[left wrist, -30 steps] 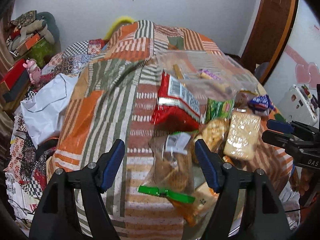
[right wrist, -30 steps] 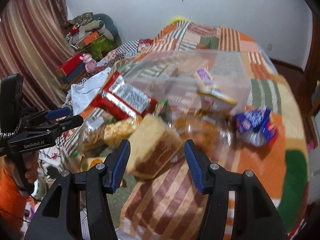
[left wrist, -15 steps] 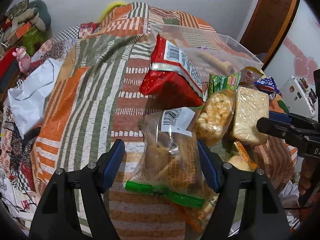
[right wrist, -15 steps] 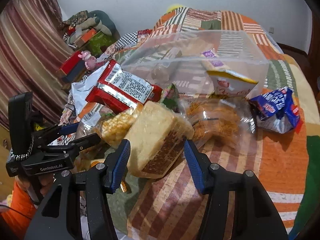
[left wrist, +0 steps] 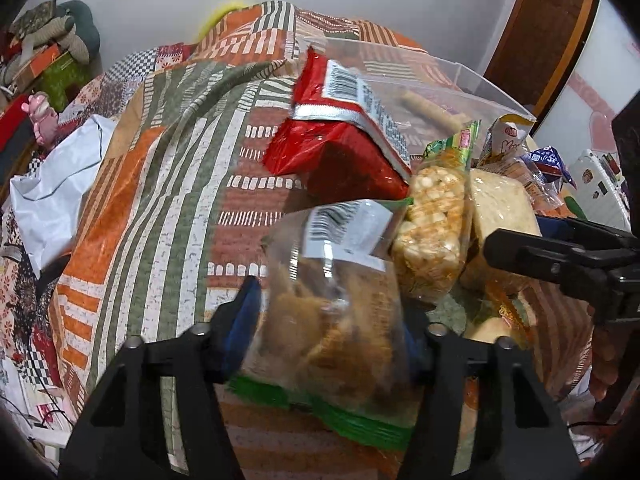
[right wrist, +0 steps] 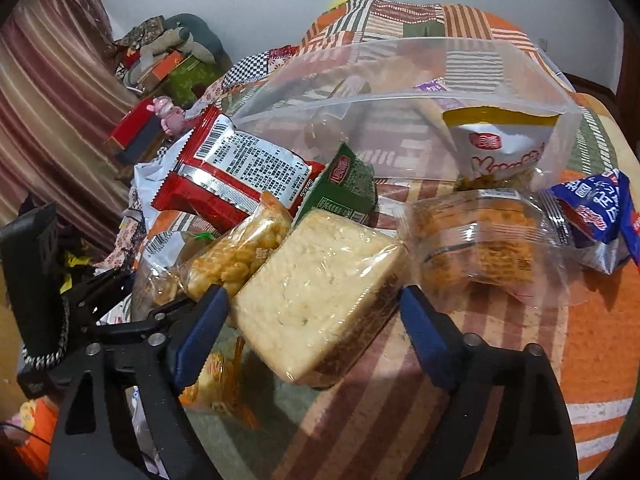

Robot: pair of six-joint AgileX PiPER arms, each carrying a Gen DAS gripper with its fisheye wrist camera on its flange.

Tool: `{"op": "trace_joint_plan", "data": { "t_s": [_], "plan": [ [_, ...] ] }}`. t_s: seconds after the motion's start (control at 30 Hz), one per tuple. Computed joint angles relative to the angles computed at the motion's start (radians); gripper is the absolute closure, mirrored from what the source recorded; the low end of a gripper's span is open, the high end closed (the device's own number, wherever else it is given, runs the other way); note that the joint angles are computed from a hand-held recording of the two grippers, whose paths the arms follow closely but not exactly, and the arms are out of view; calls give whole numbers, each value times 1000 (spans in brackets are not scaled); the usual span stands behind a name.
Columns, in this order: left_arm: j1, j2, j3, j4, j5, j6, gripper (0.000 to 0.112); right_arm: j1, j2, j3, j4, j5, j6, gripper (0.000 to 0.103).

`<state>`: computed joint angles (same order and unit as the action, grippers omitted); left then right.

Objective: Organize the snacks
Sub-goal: 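Grasp the green-zip cookie bag with the left tool while the right tool grasps the square sponge cake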

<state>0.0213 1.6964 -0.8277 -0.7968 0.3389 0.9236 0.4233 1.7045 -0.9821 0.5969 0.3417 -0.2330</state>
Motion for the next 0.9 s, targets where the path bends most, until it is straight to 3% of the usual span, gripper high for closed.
{"op": "trace_joint_plan", "data": {
  "t_s": [0.17, 0.3, 0.37, 0.5, 0.73, 0.9],
  "plan": [
    [-24, -17, 29, -25, -51, 26, 62, 29, 15, -16, -141, -5, 120, 10],
    [-21, -23, 33, -34, -49, 29, 63, 42, 10, -2, -214, -37, 164, 10],
    [-20, -33, 38, -16, -50, 13, 64, 40, 8, 0, -225, -44, 172, 17],
    [-22, -69, 60, 12, -60, -11, 64, 20, -17, 30, -99, -55, 45, 24],
    [-10, -132, 61, 39, -41, -48, 64, 25, -65, 64, -182, -90, 101, 42],
    [-15, -189, 57, 84, -27, -104, 64, -9, -112, 110, -21, -104, -55, 48]
  ]
}}
